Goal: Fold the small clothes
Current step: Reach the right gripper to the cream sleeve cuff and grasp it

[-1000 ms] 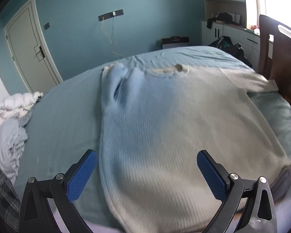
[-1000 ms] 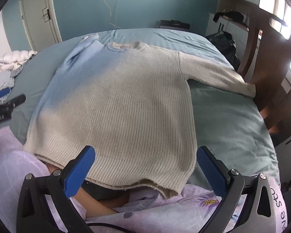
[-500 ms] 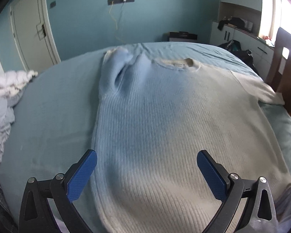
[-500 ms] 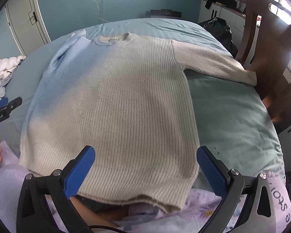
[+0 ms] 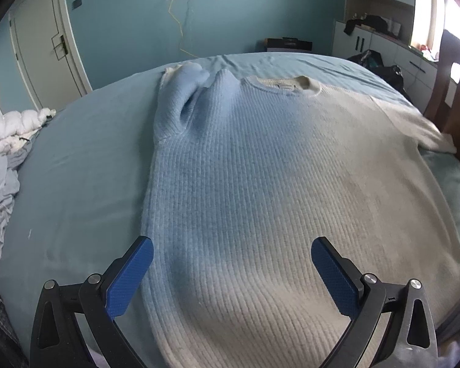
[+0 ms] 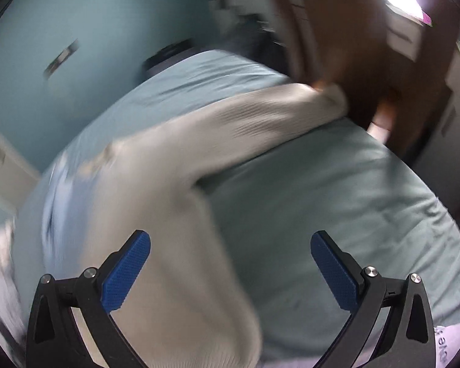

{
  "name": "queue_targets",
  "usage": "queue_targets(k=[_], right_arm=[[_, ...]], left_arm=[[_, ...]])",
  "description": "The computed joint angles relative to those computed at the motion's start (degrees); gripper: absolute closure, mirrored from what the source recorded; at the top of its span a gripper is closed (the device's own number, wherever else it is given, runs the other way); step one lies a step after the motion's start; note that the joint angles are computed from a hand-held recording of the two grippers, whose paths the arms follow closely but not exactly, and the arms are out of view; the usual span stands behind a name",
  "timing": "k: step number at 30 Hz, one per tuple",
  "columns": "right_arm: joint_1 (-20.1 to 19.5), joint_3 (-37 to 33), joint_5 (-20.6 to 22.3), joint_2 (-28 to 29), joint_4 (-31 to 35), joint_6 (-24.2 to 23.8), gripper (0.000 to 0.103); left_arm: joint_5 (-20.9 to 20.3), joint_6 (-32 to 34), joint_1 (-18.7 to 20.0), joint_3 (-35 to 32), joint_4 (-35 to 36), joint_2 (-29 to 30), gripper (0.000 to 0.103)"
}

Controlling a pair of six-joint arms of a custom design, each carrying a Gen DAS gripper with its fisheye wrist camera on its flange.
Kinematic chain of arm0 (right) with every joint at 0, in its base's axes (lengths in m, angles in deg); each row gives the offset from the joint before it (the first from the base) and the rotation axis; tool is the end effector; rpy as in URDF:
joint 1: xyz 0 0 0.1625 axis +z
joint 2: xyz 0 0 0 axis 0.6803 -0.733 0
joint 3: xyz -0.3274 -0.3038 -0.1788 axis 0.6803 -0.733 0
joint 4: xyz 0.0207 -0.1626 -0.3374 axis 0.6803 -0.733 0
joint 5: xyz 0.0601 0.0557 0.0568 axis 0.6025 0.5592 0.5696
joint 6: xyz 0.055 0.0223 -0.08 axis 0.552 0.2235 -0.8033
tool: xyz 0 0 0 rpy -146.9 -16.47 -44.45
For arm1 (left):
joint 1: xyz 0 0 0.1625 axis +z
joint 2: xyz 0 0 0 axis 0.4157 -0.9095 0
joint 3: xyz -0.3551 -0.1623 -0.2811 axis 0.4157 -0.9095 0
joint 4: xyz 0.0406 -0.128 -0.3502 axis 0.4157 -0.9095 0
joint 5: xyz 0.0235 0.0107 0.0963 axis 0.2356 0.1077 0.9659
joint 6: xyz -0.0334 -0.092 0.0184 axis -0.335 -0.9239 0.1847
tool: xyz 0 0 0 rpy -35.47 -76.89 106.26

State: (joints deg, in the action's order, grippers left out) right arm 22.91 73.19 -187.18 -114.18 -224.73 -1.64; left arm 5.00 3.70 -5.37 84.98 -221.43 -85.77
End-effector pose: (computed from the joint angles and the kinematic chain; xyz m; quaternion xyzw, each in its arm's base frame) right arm -0.0766 -0.4144 0.4695 -0.1586 -0.8784 0.3534 0.2798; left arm -0.2893 -0.3220 0.0728 0.1398 0.8680 -0.2858 0.3812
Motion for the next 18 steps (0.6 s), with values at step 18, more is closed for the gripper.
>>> queue_targets(k=[18], right_arm=[[-11.5, -35.2, 9.2, 22.2, 16.1, 15.8, 0.010]], left_arm=[[3.7, 1.7, 4.2, -0.7, -6.2, 4.8, 0.000]])
